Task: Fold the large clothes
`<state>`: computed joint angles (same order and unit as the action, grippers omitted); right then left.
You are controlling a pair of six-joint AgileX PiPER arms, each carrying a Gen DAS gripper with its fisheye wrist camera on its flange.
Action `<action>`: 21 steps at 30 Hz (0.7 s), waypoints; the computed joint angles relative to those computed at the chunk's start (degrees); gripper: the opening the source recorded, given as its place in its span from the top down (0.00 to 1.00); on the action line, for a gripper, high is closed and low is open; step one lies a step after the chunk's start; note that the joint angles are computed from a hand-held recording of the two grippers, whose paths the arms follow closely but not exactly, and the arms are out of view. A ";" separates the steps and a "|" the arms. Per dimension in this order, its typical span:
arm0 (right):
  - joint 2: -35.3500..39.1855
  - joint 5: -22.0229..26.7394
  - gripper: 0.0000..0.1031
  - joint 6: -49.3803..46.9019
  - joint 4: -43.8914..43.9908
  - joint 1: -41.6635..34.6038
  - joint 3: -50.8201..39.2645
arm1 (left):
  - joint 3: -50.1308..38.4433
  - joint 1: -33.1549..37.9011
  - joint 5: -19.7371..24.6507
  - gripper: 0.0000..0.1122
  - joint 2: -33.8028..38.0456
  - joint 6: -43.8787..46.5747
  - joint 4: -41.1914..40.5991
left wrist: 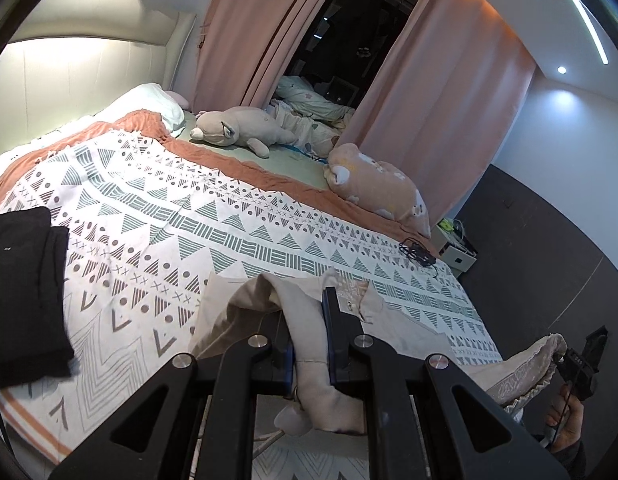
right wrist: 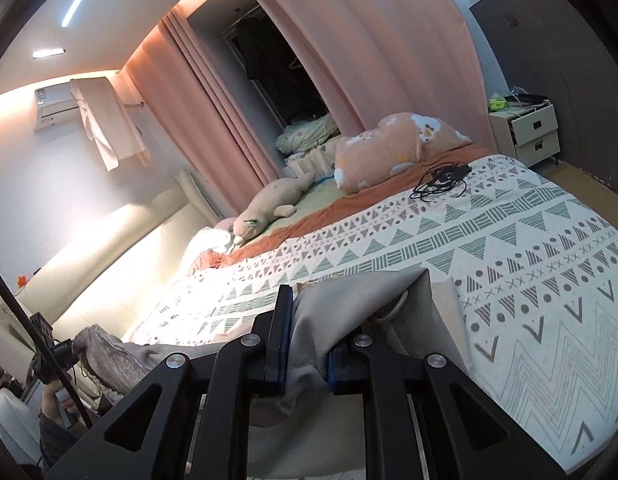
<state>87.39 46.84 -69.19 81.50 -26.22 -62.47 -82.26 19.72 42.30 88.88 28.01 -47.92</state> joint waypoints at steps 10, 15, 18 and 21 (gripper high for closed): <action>16.18 -10.81 0.90 16.87 -13.44 10.80 -20.99 | -22.24 -4.93 1.25 0.88 21.19 -11.76 11.80; 24.94 -11.73 0.90 27.67 -21.74 13.68 -31.93 | -32.09 -6.01 3.43 0.88 31.00 -16.15 15.19; 29.69 -11.21 0.90 33.76 -26.01 14.50 -37.50 | -39.43 -6.65 6.05 0.88 37.22 -19.72 18.13; 33.70 -11.78 0.89 41.22 -33.33 16.30 -42.56 | -46.78 -7.09 9.03 0.87 43.55 -22.00 19.71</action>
